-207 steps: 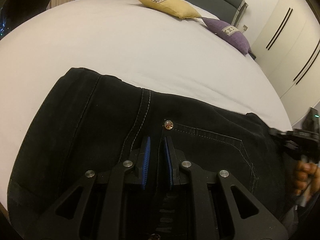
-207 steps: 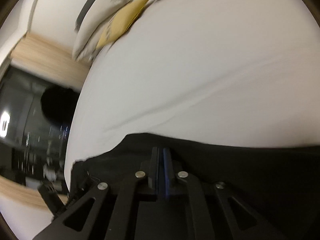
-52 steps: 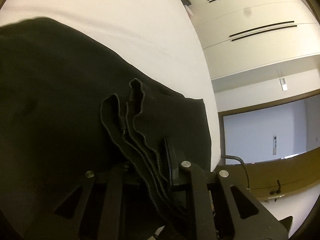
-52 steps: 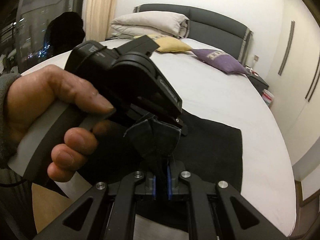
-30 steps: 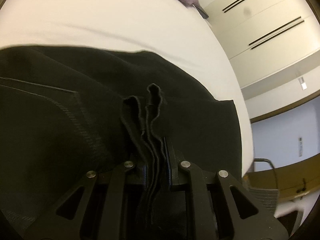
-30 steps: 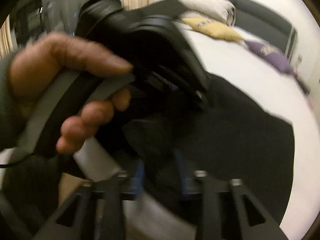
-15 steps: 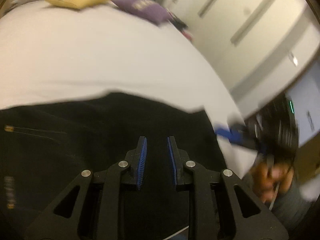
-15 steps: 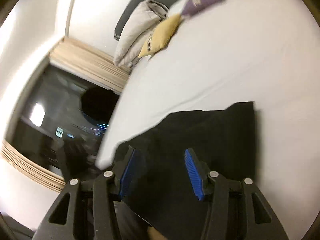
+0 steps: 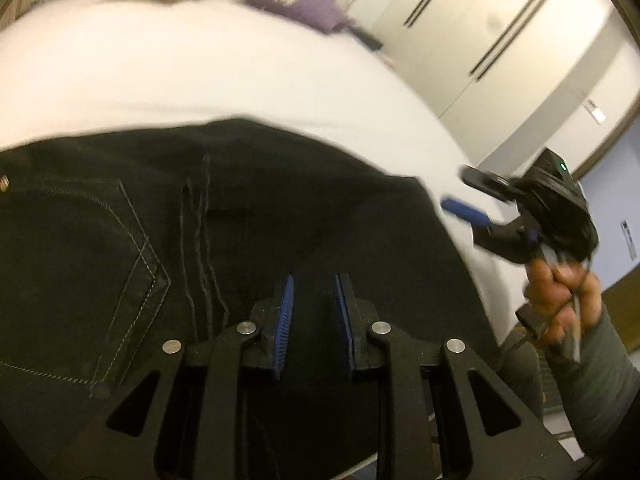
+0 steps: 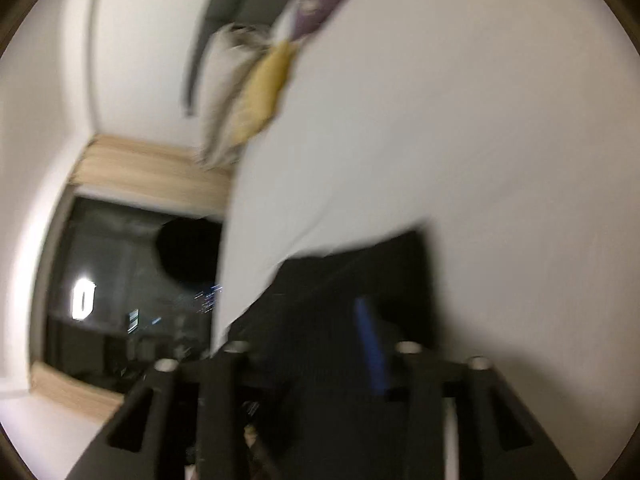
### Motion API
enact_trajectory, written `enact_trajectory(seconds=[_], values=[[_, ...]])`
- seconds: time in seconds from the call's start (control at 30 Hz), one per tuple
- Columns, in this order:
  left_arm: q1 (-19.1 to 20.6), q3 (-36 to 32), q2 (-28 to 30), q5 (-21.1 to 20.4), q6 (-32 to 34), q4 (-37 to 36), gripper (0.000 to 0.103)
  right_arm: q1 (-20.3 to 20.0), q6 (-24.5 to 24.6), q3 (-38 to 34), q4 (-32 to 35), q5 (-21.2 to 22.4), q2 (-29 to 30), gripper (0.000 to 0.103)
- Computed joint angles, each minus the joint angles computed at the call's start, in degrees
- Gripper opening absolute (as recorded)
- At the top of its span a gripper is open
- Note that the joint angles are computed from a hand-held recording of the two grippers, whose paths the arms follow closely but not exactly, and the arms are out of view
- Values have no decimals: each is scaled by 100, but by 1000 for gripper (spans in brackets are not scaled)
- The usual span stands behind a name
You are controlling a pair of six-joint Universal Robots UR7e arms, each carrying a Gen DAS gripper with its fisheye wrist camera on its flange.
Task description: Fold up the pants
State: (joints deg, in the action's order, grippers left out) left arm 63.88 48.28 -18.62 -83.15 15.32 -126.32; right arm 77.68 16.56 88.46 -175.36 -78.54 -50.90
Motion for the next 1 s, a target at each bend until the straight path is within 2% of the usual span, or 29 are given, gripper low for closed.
enact_trajectory(seconds=[0.03, 0.1, 0.13, 0.17, 0.2, 0.23, 0.27, 0.33, 0.37, 0.43, 0.5, 0.53, 0.57, 0.6, 0.67, 0.73, 0.8, 0.83, 0.87, 0.9, 0.97, 1.0], values=[[-3, 93, -39, 9, 29, -56, 20, 38, -183, 260, 33, 286, -100, 46], [4, 313, -67, 109, -75, -58, 20, 79, -327, 640, 93, 548, -176, 46], [30, 416, -82, 107, -88, -119, 20, 87, -318, 801, 101, 586, -174, 47], [110, 538, -166, 15, -15, -266, 20, 61, -346, 954, 163, 494, -161, 44], [135, 662, -225, -36, -9, -404, 20, 24, -388, 1218, -16, 333, -219, 32], [172, 672, -267, -19, 25, -389, 20, -39, -430, 1417, -374, 258, -227, 11], [256, 585, -292, 0, 141, -299, 20, -145, -301, 1613, -624, 273, -285, 0], [197, 705, -322, 92, 254, -402, 20, -391, 124, 1980, -867, 623, -459, 0], [197, 812, -380, 114, 299, -472, 20, -404, 73, 2109, -860, 556, -587, 0], [188, 1086, -541, 143, 335, -648, 20, -206, -168, 1995, -535, -16, -742, 3], [171, 1277, -640, 177, 313, -854, 20, -76, -100, 2076, -448, -242, -982, 20], [147, 1405, -722, 191, 269, -969, 20, -15, -60, 1949, -461, -243, -951, 31], [111, 1460, -802, 187, 249, -990, 20, 80, -122, 1832, -517, -210, -905, 36], [23, 1498, -834, 162, 235, -1078, 20, 166, -221, 1706, -497, -129, -865, 39], [-15, 1536, -849, 112, 314, -1182, 20, 303, -417, 1297, -221, 217, -628, 53], [-25, 1426, -761, 208, 284, -1084, 20, 409, -624, 694, 452, 490, -209, 62], [48, 1316, -691, 186, 131, -886, 20, 396, -686, 358, 1111, 299, 84, 63], [109, 1319, -704, 61, 84, -883, 20, 358, -659, 364, 1252, 62, 164, 54], [143, 1297, -687, -28, 20, -885, 20, 360, -610, 311, 1153, -129, 262, 29], [166, 1306, -712, -96, 5, -878, 20, 329, -560, 445, 991, -163, 208, 21], [186, 1327, -749, -135, 42, -865, 20, 265, -257, 510, 1069, -141, 68, 21], [197, 1263, -705, -166, 30, -849, 20, 338, -228, 501, 1125, -377, -17, 24]])
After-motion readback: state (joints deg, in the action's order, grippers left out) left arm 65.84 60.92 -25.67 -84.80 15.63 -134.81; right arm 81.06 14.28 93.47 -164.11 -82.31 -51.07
